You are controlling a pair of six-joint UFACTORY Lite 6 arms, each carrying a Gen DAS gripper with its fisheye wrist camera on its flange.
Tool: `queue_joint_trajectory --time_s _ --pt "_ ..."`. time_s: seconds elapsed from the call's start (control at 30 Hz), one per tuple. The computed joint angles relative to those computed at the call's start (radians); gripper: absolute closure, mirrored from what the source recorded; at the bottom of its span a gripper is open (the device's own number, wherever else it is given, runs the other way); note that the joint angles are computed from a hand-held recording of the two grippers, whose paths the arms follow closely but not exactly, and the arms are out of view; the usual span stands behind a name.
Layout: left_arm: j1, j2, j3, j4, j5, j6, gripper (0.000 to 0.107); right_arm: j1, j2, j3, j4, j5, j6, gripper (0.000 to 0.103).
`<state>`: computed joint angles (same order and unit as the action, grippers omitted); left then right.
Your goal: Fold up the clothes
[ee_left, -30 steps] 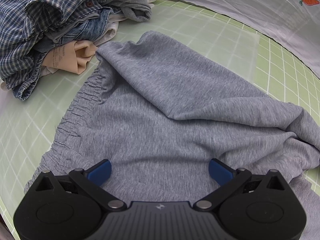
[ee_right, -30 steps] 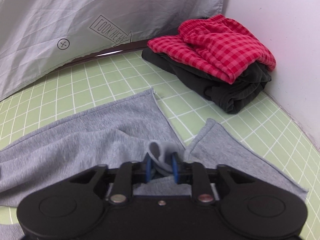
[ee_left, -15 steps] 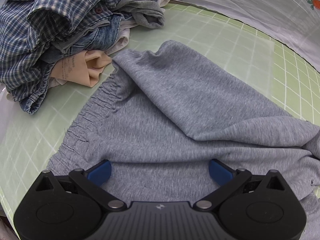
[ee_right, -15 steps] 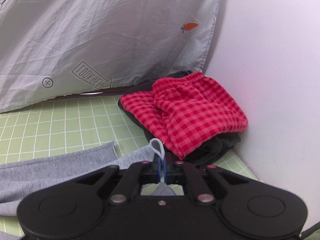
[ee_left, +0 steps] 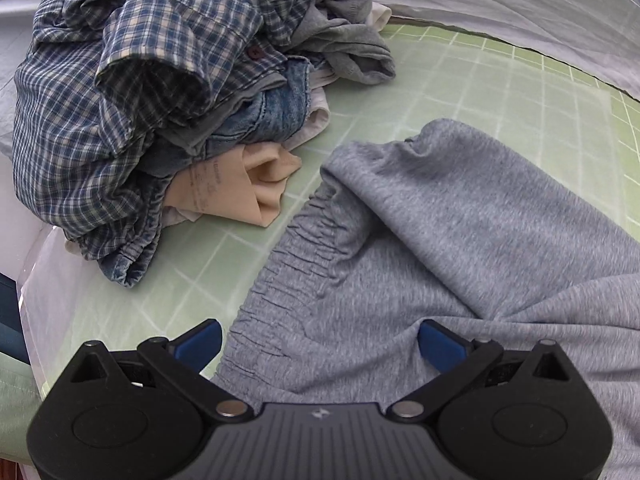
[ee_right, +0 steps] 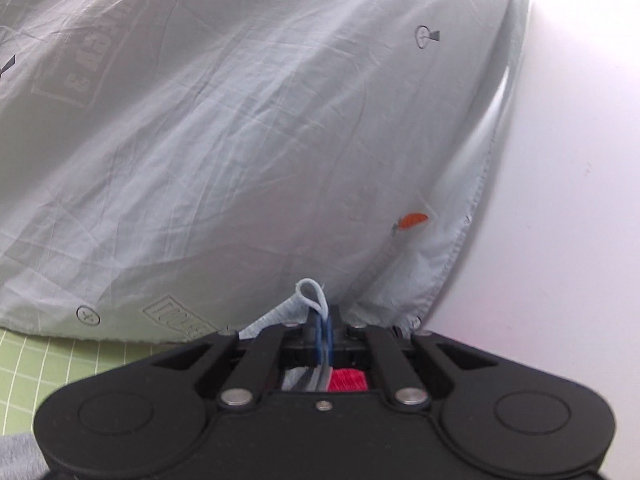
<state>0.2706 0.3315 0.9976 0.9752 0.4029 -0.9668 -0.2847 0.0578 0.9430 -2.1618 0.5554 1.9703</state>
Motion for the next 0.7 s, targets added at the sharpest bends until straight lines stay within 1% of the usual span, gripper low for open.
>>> queue_joint_trajectory --time_s 0.07,0.13,0.17,0.2,0.23,0.27,0.33,0.4,0.43,0.47,0.5,0.57,0.63,0.7 --pt "0.002 0.007 0.008 -0.012 0.001 -0.014 0.004 0.020 0.177 0.209 0.042 -0.025 -0.069 0.100" --pt "-0.001 0.006 0.003 -0.002 0.001 -0.049 0.004 0.028 0.341 0.419 0.188 -0.128 -0.227 0.099" --pt "-0.002 0.006 0.000 0.003 0.001 -0.067 0.004 0.027 0.395 0.481 0.292 -0.175 -0.316 0.094" --pt "-0.003 0.005 -0.002 0.008 0.002 -0.084 0.004 0.037 0.435 0.516 0.372 -0.188 -0.364 0.088" --pt "-0.003 0.005 -0.002 0.002 0.003 -0.091 0.004 0.042 0.465 0.535 0.410 -0.213 -0.382 0.076" --pt "-0.003 0.005 -0.003 -0.003 0.005 -0.097 0.004 0.049 0.468 0.513 0.423 -0.203 -0.358 0.067" --pt "-0.004 0.004 -0.003 -0.015 0.008 -0.109 0.004 0.051 0.435 0.406 0.344 -0.201 -0.195 0.063" --pt "-0.021 0.010 0.001 0.005 0.028 -0.136 0.004 0.040 0.394 0.289 0.280 -0.216 -0.030 0.061" --pt "-0.033 0.012 0.002 0.027 0.042 -0.156 0.004 0.031 0.386 0.242 0.286 -0.244 0.033 0.060" --pt "-0.045 0.015 0.003 0.048 0.056 -0.174 0.004 0.021 0.372 0.193 0.297 -0.278 0.091 0.056" --pt "-0.058 0.019 0.004 0.072 0.071 -0.195 0.004 0.008 0.372 0.152 0.274 -0.313 0.178 0.055" --pt "-0.082 0.027 0.006 0.109 0.100 -0.230 0.004 0.001 0.393 0.099 0.162 -0.351 0.387 0.054" --pt "-0.093 0.030 0.005 0.122 0.112 -0.245 0.004 0.017 0.420 0.061 0.030 -0.341 0.593 0.053" --pt "-0.093 0.032 0.008 0.115 0.115 -0.242 0.004 0.053 0.431 0.036 -0.034 -0.278 0.714 0.050"
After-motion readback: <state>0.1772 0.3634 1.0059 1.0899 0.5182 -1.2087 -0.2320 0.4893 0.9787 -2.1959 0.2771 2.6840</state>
